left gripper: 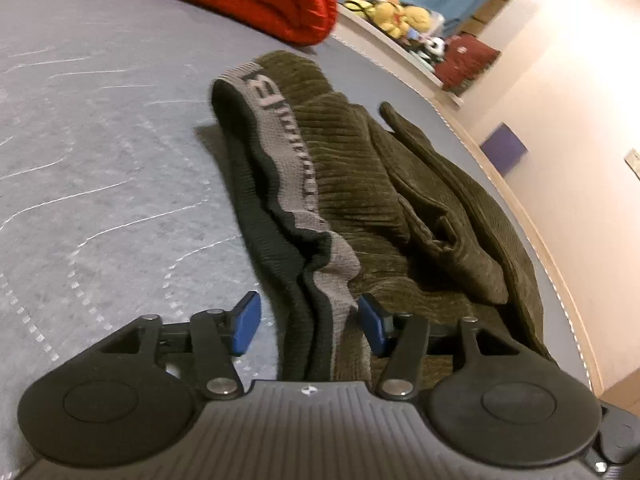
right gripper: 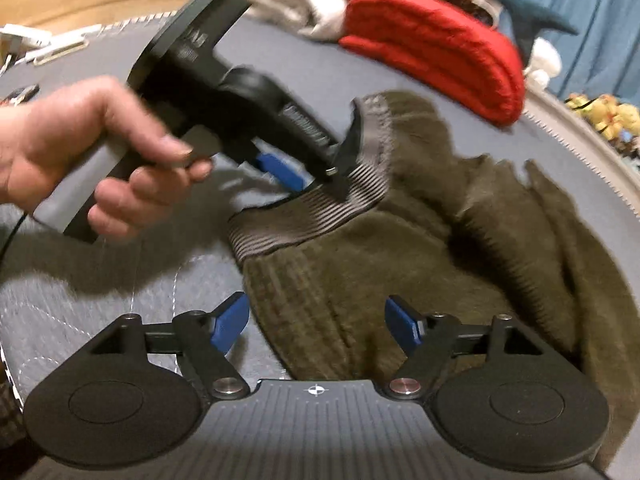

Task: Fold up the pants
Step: 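Grasp the grey waistband with the left gripper while the right gripper grasps the waistband beside it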

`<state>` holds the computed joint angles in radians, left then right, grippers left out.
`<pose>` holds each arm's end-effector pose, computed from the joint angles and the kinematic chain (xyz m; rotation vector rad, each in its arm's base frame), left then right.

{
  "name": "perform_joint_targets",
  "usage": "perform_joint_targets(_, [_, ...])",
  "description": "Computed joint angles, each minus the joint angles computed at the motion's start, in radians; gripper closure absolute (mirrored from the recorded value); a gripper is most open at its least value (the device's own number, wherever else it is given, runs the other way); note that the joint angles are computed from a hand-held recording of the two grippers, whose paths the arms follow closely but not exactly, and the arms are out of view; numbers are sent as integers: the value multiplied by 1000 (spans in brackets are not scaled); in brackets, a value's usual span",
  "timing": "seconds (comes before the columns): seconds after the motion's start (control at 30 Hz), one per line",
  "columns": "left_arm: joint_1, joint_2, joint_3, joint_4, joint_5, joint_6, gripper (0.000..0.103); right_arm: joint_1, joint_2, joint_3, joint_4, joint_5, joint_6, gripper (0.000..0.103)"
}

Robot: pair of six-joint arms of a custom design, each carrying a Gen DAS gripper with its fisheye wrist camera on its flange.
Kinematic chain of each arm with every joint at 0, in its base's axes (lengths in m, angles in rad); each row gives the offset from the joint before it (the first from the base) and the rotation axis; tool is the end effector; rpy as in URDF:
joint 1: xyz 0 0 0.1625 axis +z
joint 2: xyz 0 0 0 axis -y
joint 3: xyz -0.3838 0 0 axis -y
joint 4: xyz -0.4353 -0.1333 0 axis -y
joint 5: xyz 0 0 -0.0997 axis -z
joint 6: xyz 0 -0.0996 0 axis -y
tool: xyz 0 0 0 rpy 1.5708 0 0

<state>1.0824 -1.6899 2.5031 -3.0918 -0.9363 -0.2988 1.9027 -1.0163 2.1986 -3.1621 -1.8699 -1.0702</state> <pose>-0.0091 -0.4271 0.2312 -0.0671 2.5871 -1.2001 0.2600 -0.4353 0.0383 1.6735 -2.1132 0.3747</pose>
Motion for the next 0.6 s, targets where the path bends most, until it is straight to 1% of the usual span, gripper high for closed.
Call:
perform_joint_targets(0.03, [8,22,-4,-29,-12,23,42,2,14,-11,14,-10,-2,26])
perform_joint_targets(0.1, [20,58,-17,-64,-37,68,42,12,61,-40,4,-40,-21,26])
perform_joint_targets(0.2, [16,133,-36,-133,-21,168,41,21,99,-55,-2,-71,-33,25])
perform_joint_targets(0.27, [6,167,-41,-165,1,231,40,25,103,-61,5,-68,-43,29])
perform_joint_targets(0.3, [3,180,-45,-175,10,250,41,27,110,-73,21,-66,-35,38])
perform_joint_targets(0.33, [1,191,-47,-183,20,260,45,31,116,-83,31,-69,-25,45])
perform_joint_targets(0.37, [-2,191,-46,-180,31,262,49,34,119,-89,38,-73,-19,49])
perform_joint_targets(0.4, [-1,186,-47,-172,32,256,58,37,120,-93,45,-74,-19,54])
perform_joint_targets(0.43, [5,176,-47,-162,18,239,69,39,121,-93,45,-74,-26,60])
perform_joint_targets(0.47, [11,160,-46,-148,0,218,74,42,120,-89,39,-72,-43,63])
perform_joint_targets(0.5, [9,138,-39,-136,-5,202,86,43,117,-83,35,-68,-59,68])
perform_joint_targets(0.53, [3,118,-33,-122,1,194,86,45,112,-77,32,-62,-75,76])
perform_joint_targets(0.57, [-4,91,-24,-107,1,185,86,47,107,-71,35,-53,-89,87])
perform_joint_targets(0.6, [-18,66,-13,-95,11,178,87,46,88,-68,80,-33,-91,92])
